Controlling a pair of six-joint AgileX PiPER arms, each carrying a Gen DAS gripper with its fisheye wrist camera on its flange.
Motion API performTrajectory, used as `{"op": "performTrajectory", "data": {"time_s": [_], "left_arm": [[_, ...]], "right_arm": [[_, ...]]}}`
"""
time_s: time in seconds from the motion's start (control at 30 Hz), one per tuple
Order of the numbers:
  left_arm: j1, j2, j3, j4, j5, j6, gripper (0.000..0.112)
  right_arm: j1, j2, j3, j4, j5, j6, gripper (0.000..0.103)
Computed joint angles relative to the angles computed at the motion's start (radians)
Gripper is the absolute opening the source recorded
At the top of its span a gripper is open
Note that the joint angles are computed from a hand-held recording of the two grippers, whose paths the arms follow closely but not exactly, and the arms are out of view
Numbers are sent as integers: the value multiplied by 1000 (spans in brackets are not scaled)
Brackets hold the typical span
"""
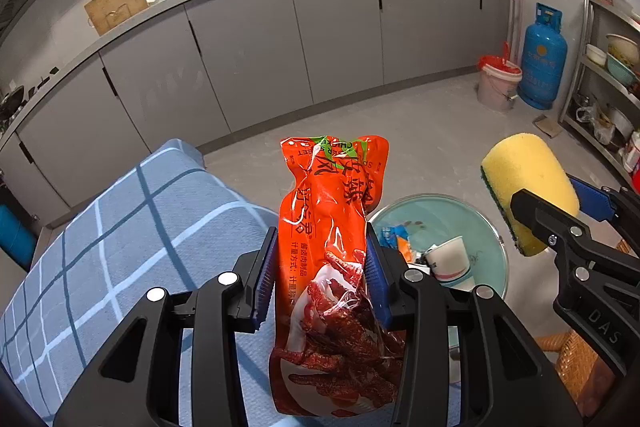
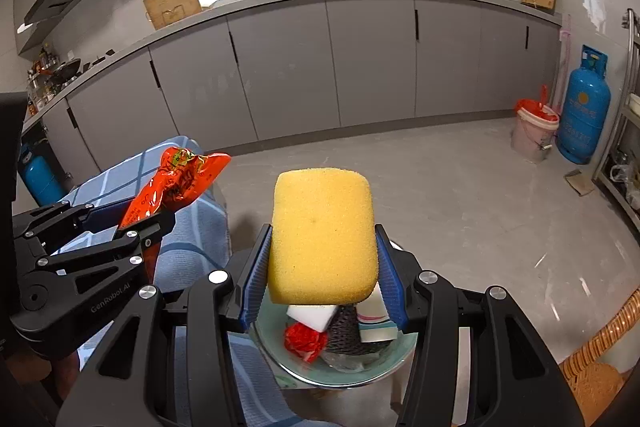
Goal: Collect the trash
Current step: 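Carry the red snack bag and yellow sponge over the teal basin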
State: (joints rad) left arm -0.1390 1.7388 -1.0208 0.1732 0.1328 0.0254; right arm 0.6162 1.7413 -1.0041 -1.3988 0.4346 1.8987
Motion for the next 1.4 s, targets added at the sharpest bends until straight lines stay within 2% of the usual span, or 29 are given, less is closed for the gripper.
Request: {"op": "performTrajectory", "data": {"time_s": [0.37, 0.7, 0.8, 1.03, 1.13, 1.27, 1.4], "left_arm": [[-59, 24, -21, 35, 3, -49, 41], [-69, 41, -56, -25, 15, -5, 41], [-75, 44, -73, -99, 21, 69, 41], [-89, 64, -104, -87, 25, 51, 41], [-87, 79, -123, -220, 34, 181, 41], [-89, 112, -155, -307, 54, 260, 41], [-94, 140, -164, -275, 53, 231, 41]], "right_arm": [[-35, -29, 41, -30, 6, 32, 50], [-62, -18, 38, -14, 11, 4, 50], [-75, -11, 37, -14, 9, 4, 50], [-104, -6, 44, -29, -6, 12, 50], [-109, 4, 38, -29, -14, 11, 50], [-124, 24, 24, -22, -30, 3, 50], [-143, 45, 15, -19, -44, 4, 50]]}}
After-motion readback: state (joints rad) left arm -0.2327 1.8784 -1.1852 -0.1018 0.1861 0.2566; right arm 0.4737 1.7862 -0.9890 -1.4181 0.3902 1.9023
